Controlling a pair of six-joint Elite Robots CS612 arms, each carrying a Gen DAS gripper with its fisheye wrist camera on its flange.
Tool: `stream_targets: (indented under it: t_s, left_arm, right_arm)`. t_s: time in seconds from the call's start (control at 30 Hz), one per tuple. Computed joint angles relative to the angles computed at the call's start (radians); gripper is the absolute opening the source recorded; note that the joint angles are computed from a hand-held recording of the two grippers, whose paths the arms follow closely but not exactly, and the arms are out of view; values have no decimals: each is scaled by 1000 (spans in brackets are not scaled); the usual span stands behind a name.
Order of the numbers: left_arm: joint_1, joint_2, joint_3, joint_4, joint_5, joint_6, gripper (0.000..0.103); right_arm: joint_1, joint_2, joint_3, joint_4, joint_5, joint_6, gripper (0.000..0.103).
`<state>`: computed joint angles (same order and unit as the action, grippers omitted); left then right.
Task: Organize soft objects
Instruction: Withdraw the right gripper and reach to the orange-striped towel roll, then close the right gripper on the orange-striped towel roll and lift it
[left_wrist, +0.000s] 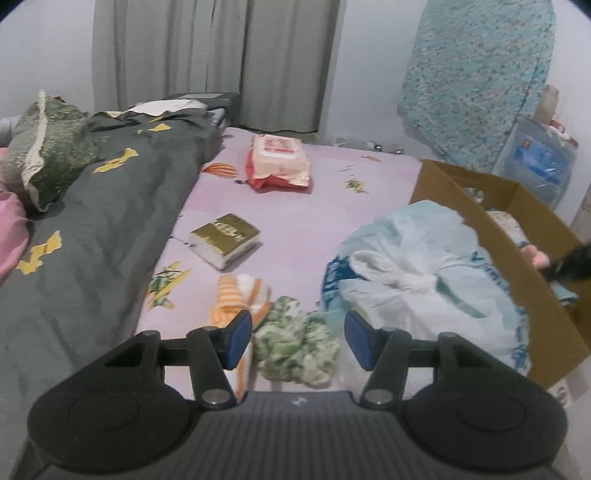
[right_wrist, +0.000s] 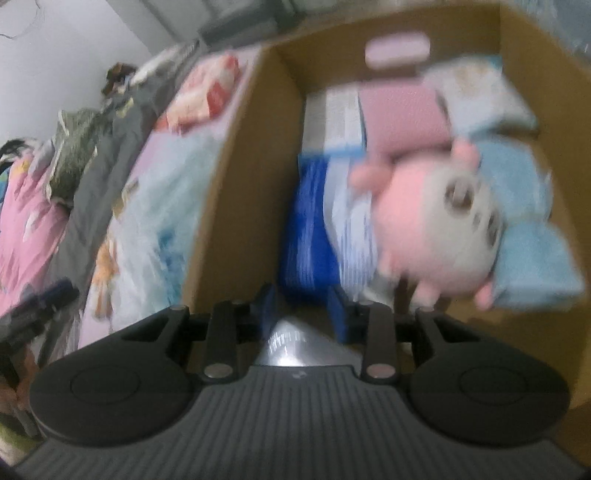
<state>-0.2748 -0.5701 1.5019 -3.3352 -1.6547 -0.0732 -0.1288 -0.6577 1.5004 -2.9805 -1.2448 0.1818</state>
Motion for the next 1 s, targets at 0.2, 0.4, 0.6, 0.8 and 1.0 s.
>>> stream_targets:
  t_s: [0.2,0.4,0.6,0.8,1.0]
  left_arm:
    - [-2,8,-19,42,88,-1,57]
    - [5,26,-50,104,98,9,54]
    - [9,49,-83,152,106,20,44]
    - [18,65,-110,201,95,20,42]
    - [33,69,-114,186,52,-20,36]
  right_arm:
    - [26,-5,-58,-81,48,-22,41]
    - [81,84,-270,163,274,-115,52]
    - [145,246,-583,593,362,-156,54]
    - [192,388,-830,859,328,-123,54]
    - [212,456,-936,903,304,-75,54]
